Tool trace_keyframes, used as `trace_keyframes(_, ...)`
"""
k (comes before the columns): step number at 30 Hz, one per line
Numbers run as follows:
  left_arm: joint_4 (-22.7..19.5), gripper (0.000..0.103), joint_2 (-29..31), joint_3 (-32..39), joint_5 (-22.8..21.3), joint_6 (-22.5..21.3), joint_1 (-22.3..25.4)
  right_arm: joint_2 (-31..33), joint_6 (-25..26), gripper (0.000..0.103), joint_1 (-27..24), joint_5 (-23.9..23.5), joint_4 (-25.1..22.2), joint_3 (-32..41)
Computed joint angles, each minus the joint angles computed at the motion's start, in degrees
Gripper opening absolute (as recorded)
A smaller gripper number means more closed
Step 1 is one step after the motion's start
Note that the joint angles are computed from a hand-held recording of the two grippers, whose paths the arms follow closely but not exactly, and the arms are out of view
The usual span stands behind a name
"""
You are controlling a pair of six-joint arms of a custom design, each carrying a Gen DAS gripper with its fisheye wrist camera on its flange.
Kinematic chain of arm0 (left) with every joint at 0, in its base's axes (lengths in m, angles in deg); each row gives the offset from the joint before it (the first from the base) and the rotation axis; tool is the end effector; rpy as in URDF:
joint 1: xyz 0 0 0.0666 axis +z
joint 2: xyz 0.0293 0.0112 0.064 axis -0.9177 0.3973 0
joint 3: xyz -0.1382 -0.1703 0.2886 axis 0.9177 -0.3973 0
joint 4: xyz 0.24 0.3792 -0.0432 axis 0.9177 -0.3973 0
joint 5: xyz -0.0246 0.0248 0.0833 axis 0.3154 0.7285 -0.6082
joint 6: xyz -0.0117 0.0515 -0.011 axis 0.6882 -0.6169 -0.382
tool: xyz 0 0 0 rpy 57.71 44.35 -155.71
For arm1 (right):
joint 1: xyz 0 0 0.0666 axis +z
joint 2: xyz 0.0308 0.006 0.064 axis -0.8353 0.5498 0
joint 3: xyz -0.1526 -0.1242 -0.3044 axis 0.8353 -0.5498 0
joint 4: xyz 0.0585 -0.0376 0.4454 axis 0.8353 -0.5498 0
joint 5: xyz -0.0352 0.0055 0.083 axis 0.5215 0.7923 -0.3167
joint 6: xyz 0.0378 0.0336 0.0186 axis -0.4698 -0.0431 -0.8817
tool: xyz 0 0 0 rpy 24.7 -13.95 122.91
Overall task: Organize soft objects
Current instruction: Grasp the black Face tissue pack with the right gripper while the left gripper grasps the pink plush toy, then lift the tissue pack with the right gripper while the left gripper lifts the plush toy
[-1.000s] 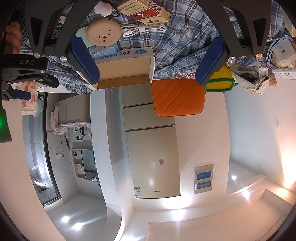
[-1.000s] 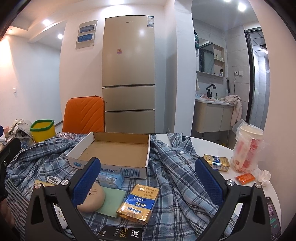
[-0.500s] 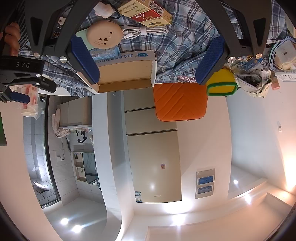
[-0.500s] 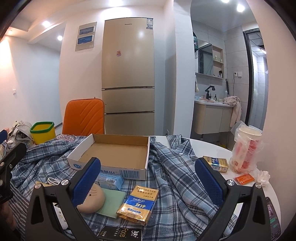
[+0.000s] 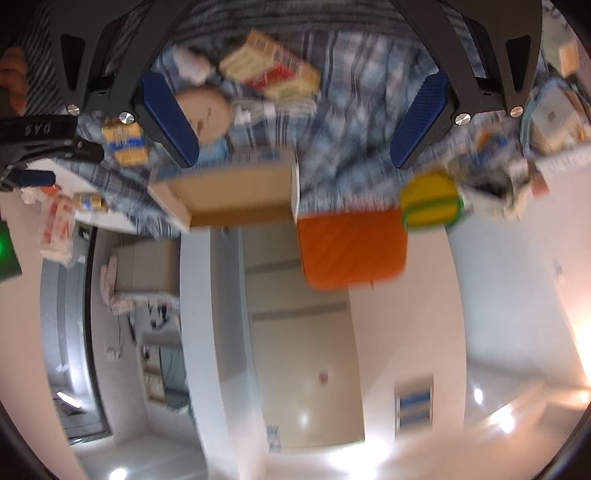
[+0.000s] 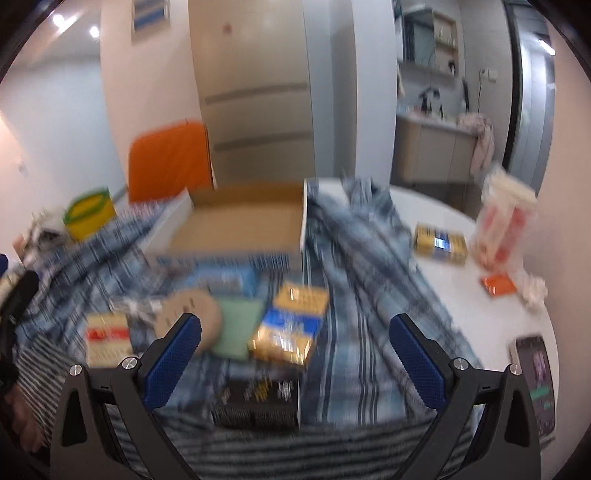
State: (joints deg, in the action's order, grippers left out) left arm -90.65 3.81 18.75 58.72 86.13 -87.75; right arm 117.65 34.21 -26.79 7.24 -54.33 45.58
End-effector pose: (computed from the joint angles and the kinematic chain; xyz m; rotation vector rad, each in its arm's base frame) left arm 0.3460 -0.1328 0.4619 0.3955 1.9381 -0.1567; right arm 0.2896 0.1460 0.4883 0.3738 2.3408 -0.0815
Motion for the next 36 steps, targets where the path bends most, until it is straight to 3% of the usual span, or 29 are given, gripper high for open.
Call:
trace_keyframes(3,-5.9,0.103,1.9,1.1,2.7,0.5,1.6,1.2,0.1,0.098,-0.4,-5.0,-1.4,-1.1)
trace_keyframes(10,-10.8,0.102,2.3,0.8,7.2,1.4,3.2,3.1,0.8,0.095,-0.4,-8.8,-1.9,-2.4)
trace_keyframes(13,-13.4,0.098,2.8,1.8,9.7,-0.1,2.7,4.3,1.7,0.082,-0.7,-11.1,-2.9,-2.2)
trace_keyframes(15,-15.2,0.095,3.8,2.8,11.2,-0.6,2.1,4.9,2.3,0.067,-1.3,-13.6,-3.0,-2.3)
trace_keyframes(16,-15.9,0.092,4.3,3.3,11.7,-0.8,1.6,5.1,2.2,0.067,-1.4,-13.8,-3.1,-2.2)
trace_keyframes(20,-18.9,0.079,6.8,5.2,13.6,-1.3,-0.1,2.6,1.5,0.066,-1.2,-12.6,-0.4,-3.4)
trace_keyframes(24,-20.4,0.069,9.1,7.2,15.4,-1.7,-1.7,-1.5,0.2,0.066,-0.7,-6.6,4.3,-4.9)
trace_keyframes(26,-21.0,0.057,10.4,8.0,16.4,-1.5,-2.1,-3.3,-0.9,0.066,-0.2,-2.3,6.1,-5.7)
trace_keyframes(28,-22.2,0.054,12.4,9.2,18.6,-1.6,-2.0,-4.6,-1.5,0.066,-0.2,-0.2,7.3,-6.3)
trace_keyframes(33,-26.8,0.042,16.5,11.3,20.9,-1.4,-1.4,-4.3,-0.6,0.066,-1.3,-2.2,7.6,-6.0)
trace_keyframes(36,-27.2,0.036,16.3,11.1,21.2,-1.9,-1.3,-4.6,-0.3,0.066,-0.7,-1.8,8.0,-6.6)
